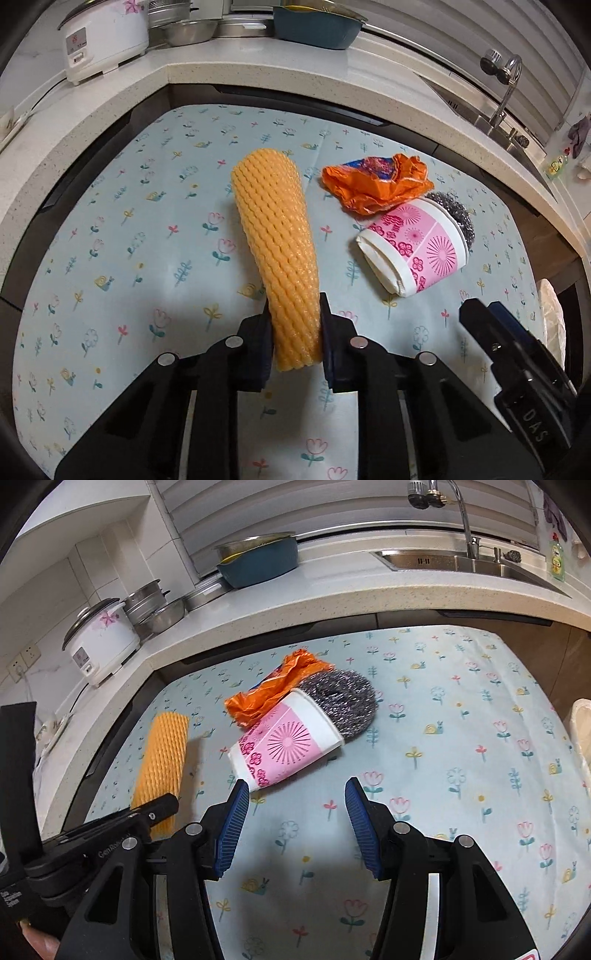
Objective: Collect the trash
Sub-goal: 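Grasp the orange mesh sleeve with the left tool while the right tool grasps the pink paper cup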
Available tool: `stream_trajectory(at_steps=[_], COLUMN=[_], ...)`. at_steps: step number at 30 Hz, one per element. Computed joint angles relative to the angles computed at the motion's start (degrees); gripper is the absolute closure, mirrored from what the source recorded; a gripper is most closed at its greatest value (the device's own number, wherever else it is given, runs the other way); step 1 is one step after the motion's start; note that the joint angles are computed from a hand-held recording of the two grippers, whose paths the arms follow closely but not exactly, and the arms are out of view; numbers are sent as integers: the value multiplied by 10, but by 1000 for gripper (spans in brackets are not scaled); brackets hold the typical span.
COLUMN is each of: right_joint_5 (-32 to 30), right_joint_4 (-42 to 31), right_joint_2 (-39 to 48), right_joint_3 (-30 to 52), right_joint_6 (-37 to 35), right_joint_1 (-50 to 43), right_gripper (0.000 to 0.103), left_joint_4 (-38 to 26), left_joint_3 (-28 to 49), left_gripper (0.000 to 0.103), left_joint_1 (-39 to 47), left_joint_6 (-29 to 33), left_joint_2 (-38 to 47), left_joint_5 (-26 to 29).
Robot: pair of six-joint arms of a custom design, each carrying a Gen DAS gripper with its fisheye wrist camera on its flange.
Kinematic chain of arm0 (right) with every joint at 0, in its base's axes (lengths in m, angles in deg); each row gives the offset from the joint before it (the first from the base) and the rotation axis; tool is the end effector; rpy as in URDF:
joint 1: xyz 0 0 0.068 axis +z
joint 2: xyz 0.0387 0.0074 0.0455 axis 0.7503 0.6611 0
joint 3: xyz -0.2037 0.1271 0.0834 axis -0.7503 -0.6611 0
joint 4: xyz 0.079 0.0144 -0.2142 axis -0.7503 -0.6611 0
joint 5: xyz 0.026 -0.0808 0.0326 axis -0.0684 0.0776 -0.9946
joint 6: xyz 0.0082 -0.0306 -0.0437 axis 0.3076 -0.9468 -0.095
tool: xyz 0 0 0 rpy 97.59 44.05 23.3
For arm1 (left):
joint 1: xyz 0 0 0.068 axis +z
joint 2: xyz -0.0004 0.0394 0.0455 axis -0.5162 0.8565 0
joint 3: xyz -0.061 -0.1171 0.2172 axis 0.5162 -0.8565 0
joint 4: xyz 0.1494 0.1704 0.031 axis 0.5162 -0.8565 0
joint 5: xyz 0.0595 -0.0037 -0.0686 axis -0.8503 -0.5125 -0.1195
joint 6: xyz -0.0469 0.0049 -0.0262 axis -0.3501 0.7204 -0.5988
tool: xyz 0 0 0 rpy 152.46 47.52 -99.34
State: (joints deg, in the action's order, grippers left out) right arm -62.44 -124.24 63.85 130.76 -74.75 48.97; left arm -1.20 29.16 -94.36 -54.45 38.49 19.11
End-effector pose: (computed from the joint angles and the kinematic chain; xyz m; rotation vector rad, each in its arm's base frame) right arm 0.2523 0.0241 0.2200 -0.7744 2.3335 0.7161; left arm 0.1429 -0.2398 0.2458 -1.0489 2.3268 0.1073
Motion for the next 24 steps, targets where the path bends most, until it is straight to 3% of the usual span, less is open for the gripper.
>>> stream_trajectory(at_steps=[5, 12, 19, 20, 21, 24], right_joint_5=[7, -8, -76, -76, -72, -83], right_joint_4=[30, 61, 102, 112, 113, 98], right_joint_2=[24, 96, 161, 163, 163, 172], right_joint_3=[-12, 15, 42, 41, 42, 48], right_joint_6=[58, 158, 262, 277, 279, 278], right_joint_1=[49, 87, 79, 81, 83, 81], right_gripper=[50, 50, 45, 47, 61, 65], left_joint_4=[-6, 15, 67, 68, 70, 64], left_joint_3=[-32, -50, -80, -80, -80, -67], left_gripper=[83, 83, 83, 83, 83, 83], left_joint_1=[14, 58, 90, 89, 89, 83], left_joint_6=[14, 97, 156, 156, 158, 157], left_joint_2=[-40, -55, -74, -73, -72, -62], left_joint_5=[-10, -27, -30, -30, -30, -31])
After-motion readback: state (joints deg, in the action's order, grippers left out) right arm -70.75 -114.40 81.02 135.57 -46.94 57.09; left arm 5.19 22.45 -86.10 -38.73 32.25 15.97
